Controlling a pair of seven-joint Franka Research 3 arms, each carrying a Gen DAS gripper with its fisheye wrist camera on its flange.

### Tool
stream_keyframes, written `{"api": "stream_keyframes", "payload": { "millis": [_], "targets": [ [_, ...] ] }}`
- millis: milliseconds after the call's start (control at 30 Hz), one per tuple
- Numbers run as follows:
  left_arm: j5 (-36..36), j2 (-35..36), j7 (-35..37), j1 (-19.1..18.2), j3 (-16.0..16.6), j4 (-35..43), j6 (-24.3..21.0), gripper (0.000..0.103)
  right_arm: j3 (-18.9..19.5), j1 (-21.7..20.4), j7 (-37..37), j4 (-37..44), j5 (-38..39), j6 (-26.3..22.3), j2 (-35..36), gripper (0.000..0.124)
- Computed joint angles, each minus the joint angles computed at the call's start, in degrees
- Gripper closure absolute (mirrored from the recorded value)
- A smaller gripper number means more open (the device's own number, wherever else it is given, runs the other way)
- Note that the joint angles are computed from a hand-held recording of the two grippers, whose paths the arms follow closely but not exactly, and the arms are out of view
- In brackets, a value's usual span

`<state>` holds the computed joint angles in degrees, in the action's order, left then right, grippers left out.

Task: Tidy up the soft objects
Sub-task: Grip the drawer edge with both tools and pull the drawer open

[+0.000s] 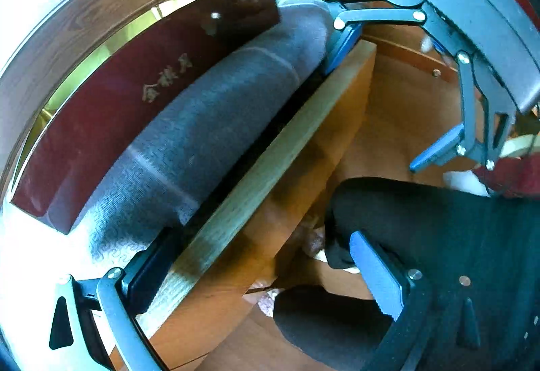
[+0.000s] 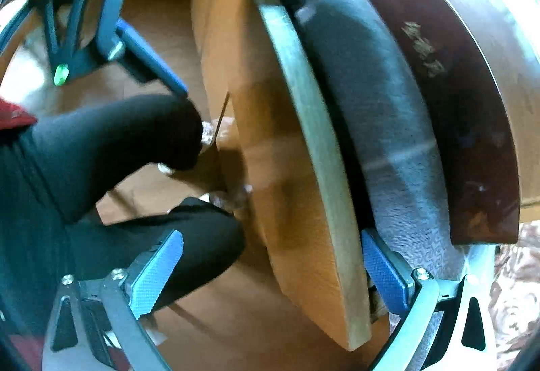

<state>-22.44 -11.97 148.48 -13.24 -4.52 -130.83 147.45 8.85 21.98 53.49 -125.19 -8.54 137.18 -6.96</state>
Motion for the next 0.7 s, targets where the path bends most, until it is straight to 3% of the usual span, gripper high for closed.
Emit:
{"api": "stream_keyframes", "payload": {
  "millis": [100,200,267,367,400,533,600,700],
  "targets": [
    [-1.6,2.2,0.0,0.2,0.5,3.2,-2.6,0.002,-0.4,0.2,-2.5,1.4,2.2,-2.1,0.6,0.021],
    [-0.2,6.1,-2.8,1.9,-0.5,7.5,-5.1,0.010,-0.8,0.2,-3.7,4.3,5.2,-3.2,3.6,0.021],
    [3.3,6.4,-4.6,2.4,-2.5,6.5,-2.3,0.011,-0.9,0.4,-2.1,6.0,6.2,-4.2,5.3,0.021],
    [13.3,6.2,-10.2,3.0,-4.6,3.5,4.5,0.011,-0.3,1.0,1.1,3.7,0.6,-0.9,4.9,0.021],
    [13.6,6.4,-10.5,2.9,-4.4,3.6,4.5,0.011,-0.4,1.1,1.3,3.5,0.4,-0.5,4.9,0.021],
    [4.8,6.7,-5.9,2.9,-2.4,7.9,-5.7,0.011,-1.0,1.1,-0.9,6.0,6.8,-5.7,5.2,0.021],
    [5.1,5.4,-4.2,3.2,-2.7,7.0,-7.3,0.011,-0.9,1.3,-2.2,5.9,7.8,-8.1,3.9,0.021],
    [6.0,2.8,-2.3,2.8,-2.7,4.3,-7.4,0.011,-0.2,1.7,-2.9,2.8,7.2,-7.9,1.1,0.021]
  ]
}}
